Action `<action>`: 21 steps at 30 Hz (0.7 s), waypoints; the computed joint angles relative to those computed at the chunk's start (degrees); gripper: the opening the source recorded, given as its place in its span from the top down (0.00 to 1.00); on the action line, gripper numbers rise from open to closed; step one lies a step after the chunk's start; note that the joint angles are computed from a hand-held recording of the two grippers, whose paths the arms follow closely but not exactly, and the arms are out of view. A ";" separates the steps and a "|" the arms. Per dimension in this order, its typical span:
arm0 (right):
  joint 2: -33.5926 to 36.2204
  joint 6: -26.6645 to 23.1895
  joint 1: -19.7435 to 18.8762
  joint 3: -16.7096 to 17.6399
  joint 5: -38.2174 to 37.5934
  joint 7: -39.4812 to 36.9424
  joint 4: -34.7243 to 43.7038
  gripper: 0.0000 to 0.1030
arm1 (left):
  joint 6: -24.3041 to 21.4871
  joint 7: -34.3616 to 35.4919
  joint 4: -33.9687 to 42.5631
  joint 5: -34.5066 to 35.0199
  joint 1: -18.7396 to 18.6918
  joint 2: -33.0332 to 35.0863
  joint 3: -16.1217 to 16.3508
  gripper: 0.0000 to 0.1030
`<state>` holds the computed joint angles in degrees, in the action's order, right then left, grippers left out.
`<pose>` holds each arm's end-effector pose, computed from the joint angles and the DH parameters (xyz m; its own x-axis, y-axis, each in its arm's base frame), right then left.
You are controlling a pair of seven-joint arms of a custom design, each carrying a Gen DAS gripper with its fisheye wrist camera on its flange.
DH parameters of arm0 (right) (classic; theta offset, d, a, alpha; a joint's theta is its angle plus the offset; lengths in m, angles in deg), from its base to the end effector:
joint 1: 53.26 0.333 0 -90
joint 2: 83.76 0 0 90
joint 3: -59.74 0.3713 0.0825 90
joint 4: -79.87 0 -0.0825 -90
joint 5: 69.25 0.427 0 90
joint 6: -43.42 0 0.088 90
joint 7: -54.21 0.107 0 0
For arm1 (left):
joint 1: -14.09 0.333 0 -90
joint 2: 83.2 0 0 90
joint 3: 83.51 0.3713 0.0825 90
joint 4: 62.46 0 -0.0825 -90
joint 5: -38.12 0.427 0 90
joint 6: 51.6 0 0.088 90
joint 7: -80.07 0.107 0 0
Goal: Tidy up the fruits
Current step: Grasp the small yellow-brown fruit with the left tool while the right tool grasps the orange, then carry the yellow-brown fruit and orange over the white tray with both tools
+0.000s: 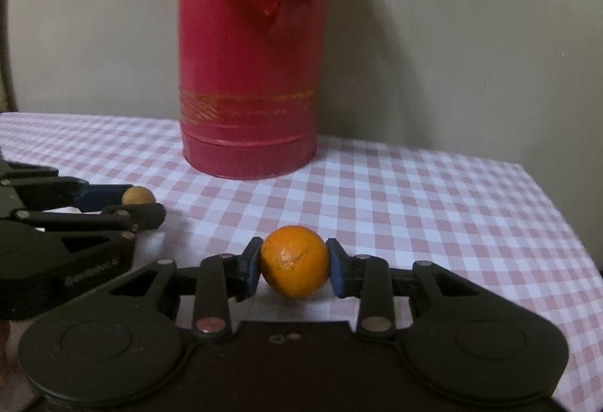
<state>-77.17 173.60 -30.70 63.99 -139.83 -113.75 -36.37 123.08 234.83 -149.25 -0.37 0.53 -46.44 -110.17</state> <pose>0.5807 0.2656 0.4493 -0.5202 -0.8520 0.0588 -0.5118 0.2559 -0.8201 0.7075 -0.4102 0.4273 -0.7929 -0.6036 -0.0836 -0.2670 0.4674 -0.8428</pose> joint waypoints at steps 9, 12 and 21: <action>-2.44 -5.75 3.04 2.74 1.55 -0.62 -1.37 0.74 | 5.67 14.75 -11.75 -11.51 16.97 -5.11 -17.94 0.76; -3.14 -7.95 4.16 3.62 1.95 -0.15 -1.25 0.74 | 5.90 18.57 -14.80 -15.39 21.30 -6.96 -21.67 0.76; -3.64 -14.61 7.99 6.36 3.39 2.16 0.24 0.74 | 5.69 35.50 -22.13 -31.56 36.33 -11.84 -35.20 0.76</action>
<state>-80.81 158.99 -22.71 70.35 -136.44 -111.58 -36.13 128.77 270.34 -171.38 -31.93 36.86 -58.28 -145.38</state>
